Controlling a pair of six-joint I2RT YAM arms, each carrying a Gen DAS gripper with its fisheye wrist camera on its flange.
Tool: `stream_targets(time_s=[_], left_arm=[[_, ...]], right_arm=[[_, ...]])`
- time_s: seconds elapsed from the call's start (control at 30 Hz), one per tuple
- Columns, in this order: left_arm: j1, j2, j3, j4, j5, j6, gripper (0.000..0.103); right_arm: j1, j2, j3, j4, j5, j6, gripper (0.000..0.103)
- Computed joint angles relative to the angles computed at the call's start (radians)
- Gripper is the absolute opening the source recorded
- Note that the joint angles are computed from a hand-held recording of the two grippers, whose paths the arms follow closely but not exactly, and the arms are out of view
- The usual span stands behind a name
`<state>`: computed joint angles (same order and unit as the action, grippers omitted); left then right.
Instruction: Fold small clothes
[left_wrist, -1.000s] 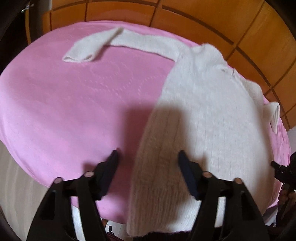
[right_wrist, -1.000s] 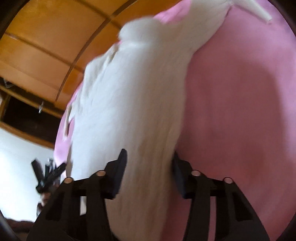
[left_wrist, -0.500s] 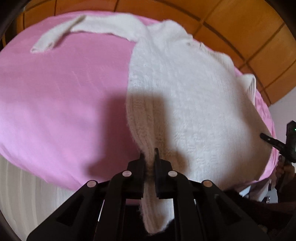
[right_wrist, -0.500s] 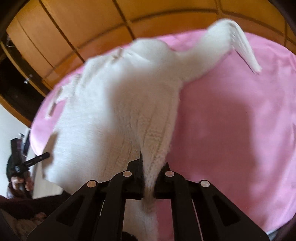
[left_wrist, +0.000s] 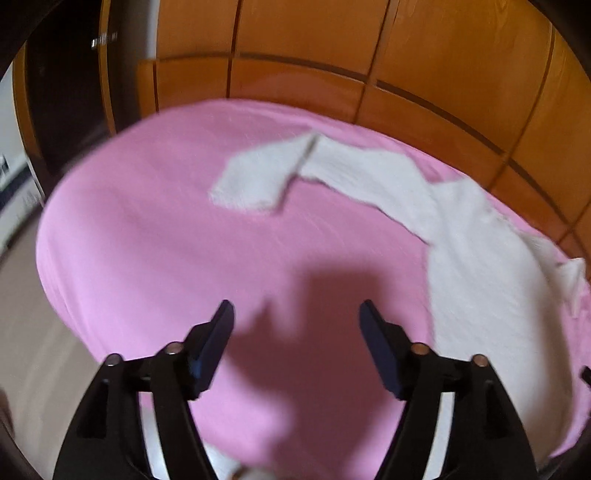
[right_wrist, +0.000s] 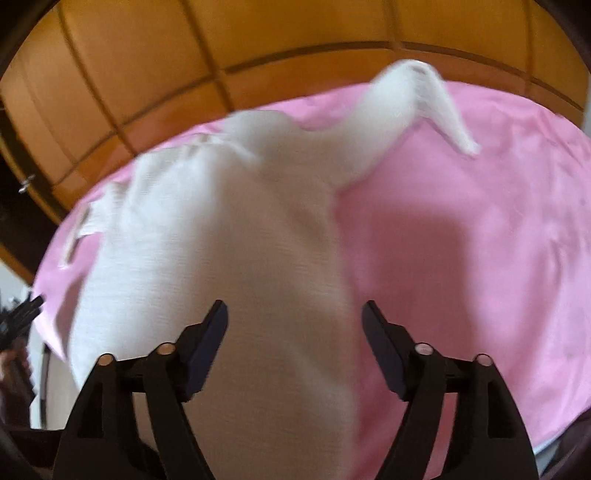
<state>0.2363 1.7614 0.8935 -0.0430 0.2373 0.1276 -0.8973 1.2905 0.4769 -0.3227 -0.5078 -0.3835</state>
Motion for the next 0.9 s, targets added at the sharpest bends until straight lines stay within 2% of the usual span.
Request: stream_targets(time_s=[0.13, 0.2, 0.27, 0.3, 0.37, 0.4, 0.43, 0.47, 0.6, 0.67, 0.8, 0.9], left_arm=[[-0.053, 0.179, 0.191, -0.010, -0.104, 0.014, 0.075], [-0.080, 0.261, 0.271, 0.007, -0.166, 0.016, 0.075], [-0.105, 0.384, 0.416, -0.037, -0.240, 0.014, 0.073], [-0.112, 0.416, 0.460, -0.057, -0.263, 0.007, 0.068], [-0.114, 0.521, 0.604, -0.140, -0.287, 0.009, 0.033], [-0.106, 0.562, 0.666, -0.172, -0.286, 0.008, 0.028], [-0.095, 0.570, 0.692, -0.185, -0.263, -0.005, 0.008], [-0.082, 0.571, 0.720, -0.218, -0.242, -0.011, 0.005], [0.005, 0.539, 0.782, -0.312, -0.117, -0.055, 0.004], [0.064, 0.545, 0.856, -0.390, -0.067, -0.083, 0.004], [0.166, 0.614, 1.050, -0.554, -0.024, -0.133, 0.004], [0.209, 0.724, 1.280, -0.723, -0.024, -0.160, 0.004]], right_arm=[[0.274, -0.037, -0.082, 0.106, 0.059, 0.150, 0.076], [0.408, 0.023, -0.093, 0.168, 0.080, 0.233, 0.076], [0.522, 0.074, -0.104, 0.233, 0.128, 0.305, 0.076], [0.557, 0.087, -0.111, 0.251, 0.137, 0.331, 0.076], [0.610, 0.148, -0.112, 0.310, 0.159, 0.379, 0.076], [0.626, 0.162, -0.117, 0.334, 0.172, 0.397, 0.076], [0.629, 0.178, -0.115, 0.350, 0.174, 0.407, 0.076], [0.624, 0.193, -0.115, 0.364, 0.170, 0.411, 0.077], [0.606, 0.224, -0.114, 0.386, 0.158, 0.391, 0.077], [0.624, 0.249, -0.105, 0.409, 0.166, 0.403, 0.078], [0.629, 0.245, -0.117, 0.429, 0.170, 0.396, 0.083], [0.630, 0.245, -0.126, 0.446, 0.169, 0.405, 0.083]])
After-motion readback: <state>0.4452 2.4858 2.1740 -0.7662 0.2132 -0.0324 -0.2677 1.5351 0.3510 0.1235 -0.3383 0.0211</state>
